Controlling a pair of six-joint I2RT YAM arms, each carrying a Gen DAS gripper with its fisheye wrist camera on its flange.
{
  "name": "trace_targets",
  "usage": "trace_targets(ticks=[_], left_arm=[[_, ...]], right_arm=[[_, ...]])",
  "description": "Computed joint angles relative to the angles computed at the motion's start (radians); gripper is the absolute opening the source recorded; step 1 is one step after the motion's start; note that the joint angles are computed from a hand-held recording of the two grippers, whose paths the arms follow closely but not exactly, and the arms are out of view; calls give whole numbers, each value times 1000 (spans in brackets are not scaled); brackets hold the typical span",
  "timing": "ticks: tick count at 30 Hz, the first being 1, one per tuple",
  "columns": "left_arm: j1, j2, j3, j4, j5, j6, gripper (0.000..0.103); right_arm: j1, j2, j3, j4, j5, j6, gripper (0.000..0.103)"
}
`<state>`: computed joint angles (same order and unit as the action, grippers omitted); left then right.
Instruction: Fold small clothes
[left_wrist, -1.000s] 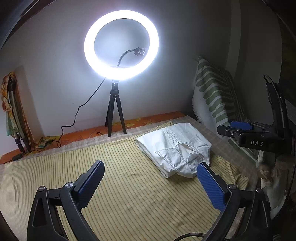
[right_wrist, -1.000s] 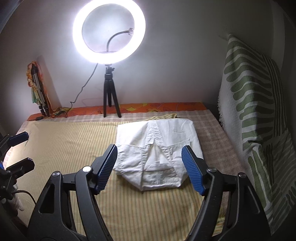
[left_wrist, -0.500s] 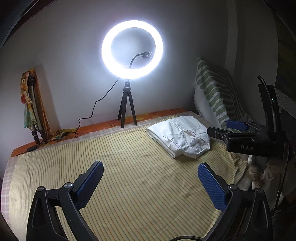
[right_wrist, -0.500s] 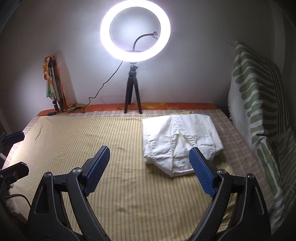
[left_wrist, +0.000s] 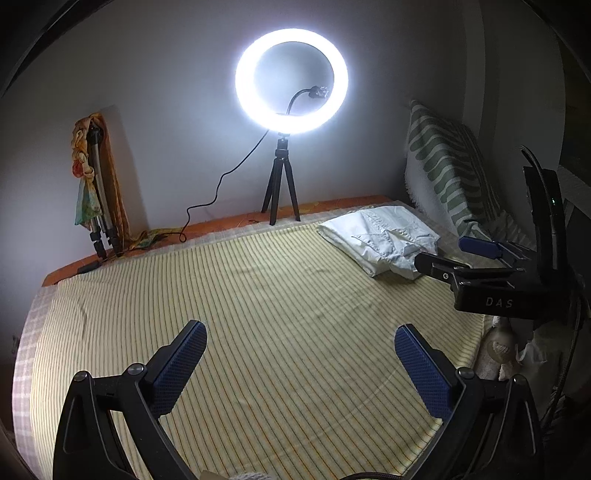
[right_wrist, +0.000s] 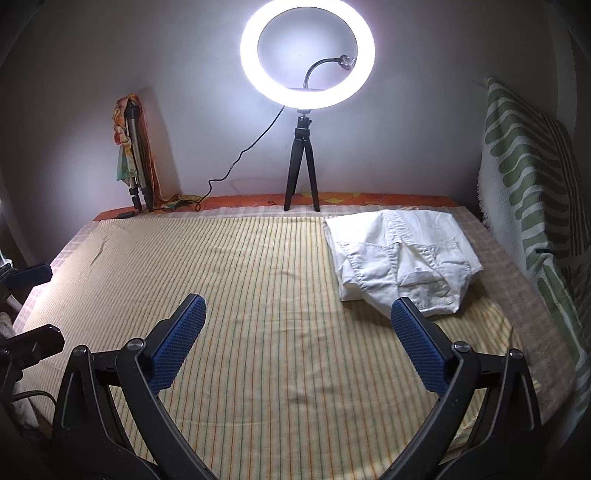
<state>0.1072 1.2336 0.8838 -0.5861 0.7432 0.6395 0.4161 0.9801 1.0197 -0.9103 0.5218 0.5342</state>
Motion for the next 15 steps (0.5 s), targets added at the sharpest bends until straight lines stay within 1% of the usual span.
trace_targets(ticks=[3,9,15], left_arm=[[10,13,-11,13,-3,6,103],[2,45,-12,15,-65,-5,103],[13,50,-27,28,-92,22,103]], right_arm=[[2,1,-21,21,-12,14,102],[24,2,-35,31,12,48,102],[17,-3,-50,45,12,49,103]])
